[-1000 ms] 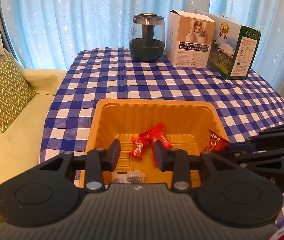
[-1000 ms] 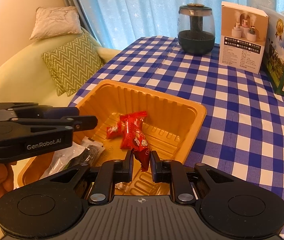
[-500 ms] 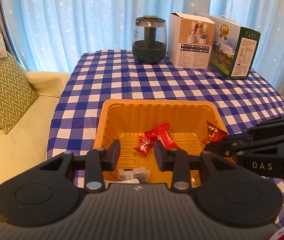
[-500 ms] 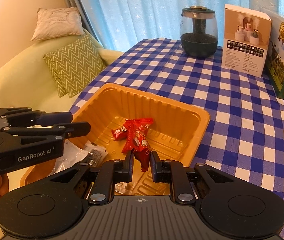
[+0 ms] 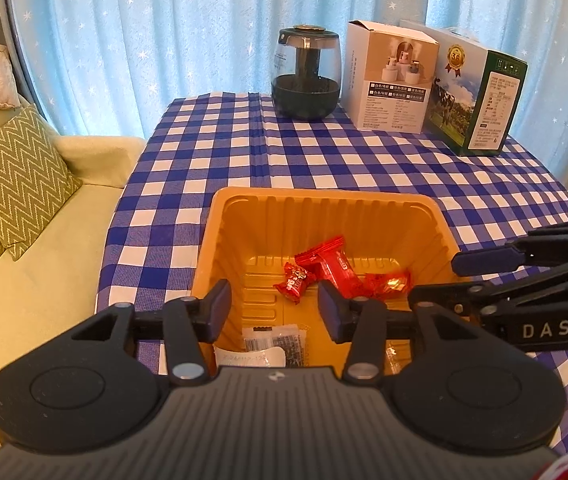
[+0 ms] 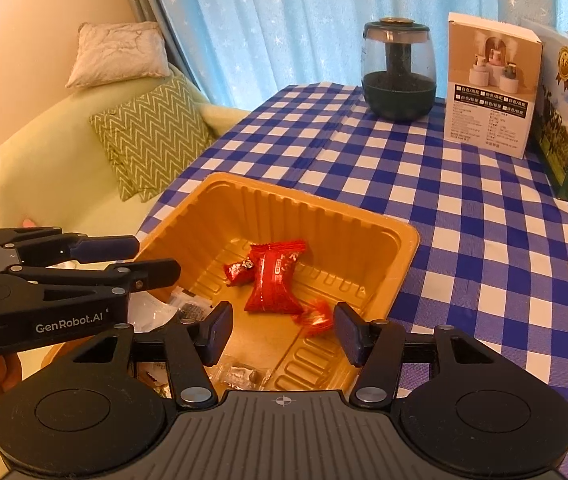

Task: Organize snacks

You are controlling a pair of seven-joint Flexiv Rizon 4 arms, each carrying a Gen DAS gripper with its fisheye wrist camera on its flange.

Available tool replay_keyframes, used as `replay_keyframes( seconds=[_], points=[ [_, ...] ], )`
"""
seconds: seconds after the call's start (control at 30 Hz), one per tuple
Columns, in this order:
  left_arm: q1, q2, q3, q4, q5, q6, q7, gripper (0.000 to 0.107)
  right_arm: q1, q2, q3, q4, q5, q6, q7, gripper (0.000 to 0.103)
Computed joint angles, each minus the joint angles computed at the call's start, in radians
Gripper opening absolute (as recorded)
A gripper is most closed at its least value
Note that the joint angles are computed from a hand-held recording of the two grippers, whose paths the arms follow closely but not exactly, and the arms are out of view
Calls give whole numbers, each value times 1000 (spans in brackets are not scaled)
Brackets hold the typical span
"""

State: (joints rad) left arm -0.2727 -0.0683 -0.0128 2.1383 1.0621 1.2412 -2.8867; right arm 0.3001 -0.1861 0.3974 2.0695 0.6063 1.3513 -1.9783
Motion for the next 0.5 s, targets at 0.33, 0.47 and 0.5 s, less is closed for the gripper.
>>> replay_keyframes(
  seconds=[0.33,0.47,0.5],
  points=[
    [-12,17,-13,5,4,-32,-6,60,6,31,-18,35,-27,10,37,56],
    [-14,39,-25,16,2,-56,-12,70,17,59,-31,60,-47,9,73,56],
    [-15,46,-30,19,2,-66,-15,73,17,69,-33,64,-43,6,78,56]
  ],
)
